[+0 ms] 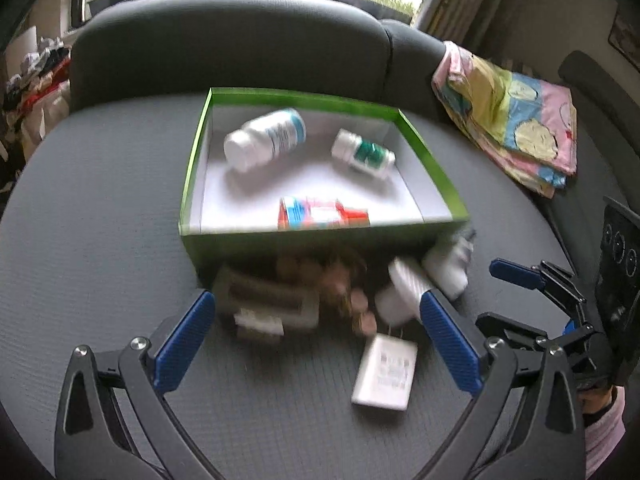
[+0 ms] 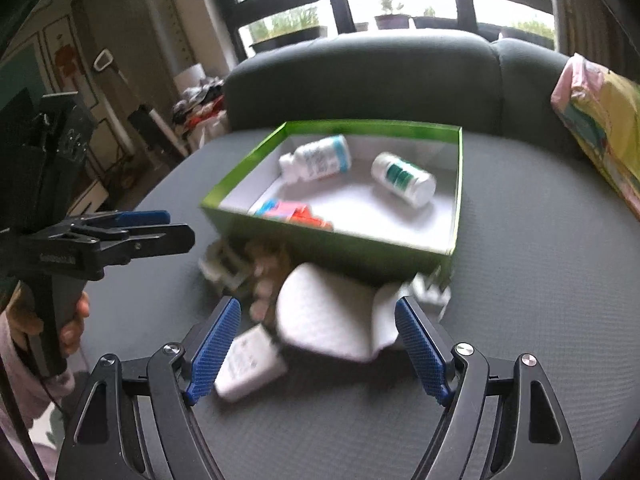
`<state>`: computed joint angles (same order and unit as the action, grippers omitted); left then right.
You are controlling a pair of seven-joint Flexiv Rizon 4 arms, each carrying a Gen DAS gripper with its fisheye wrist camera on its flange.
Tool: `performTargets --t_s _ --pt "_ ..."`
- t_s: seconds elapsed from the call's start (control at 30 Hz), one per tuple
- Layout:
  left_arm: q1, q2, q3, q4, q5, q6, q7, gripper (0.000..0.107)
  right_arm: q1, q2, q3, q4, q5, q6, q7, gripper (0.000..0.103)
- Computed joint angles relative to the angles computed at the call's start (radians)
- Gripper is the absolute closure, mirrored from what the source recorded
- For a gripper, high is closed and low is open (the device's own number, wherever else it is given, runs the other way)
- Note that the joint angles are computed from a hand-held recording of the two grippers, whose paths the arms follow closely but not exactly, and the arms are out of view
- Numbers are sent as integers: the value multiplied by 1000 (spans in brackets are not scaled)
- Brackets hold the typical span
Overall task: Organize rigid objects
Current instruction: 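Move the left tool to the white charger on the seat, then close the left tool on the white charger and lift it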
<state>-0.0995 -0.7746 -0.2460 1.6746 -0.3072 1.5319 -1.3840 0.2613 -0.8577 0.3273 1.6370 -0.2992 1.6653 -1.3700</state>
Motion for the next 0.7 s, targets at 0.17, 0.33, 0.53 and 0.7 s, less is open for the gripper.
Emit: performTargets --t_s 0.17,0.33,0.53,0.7 --pt "99 -12 -137 85 -7 28 51 5 -19 -7 44 53 -20 3 -41 22" --pt "197 -45 -274 153 7 64 97 5 -4 -31 55 69 -39 13 -74 22" --pt "252 -84 -356 178 51 84 119 8 29 -71 42 36 -58 11 -92 22" --pt "270 -109 -388 165 78 71 145 11 39 -97 35 4 -60 17 -97 22"
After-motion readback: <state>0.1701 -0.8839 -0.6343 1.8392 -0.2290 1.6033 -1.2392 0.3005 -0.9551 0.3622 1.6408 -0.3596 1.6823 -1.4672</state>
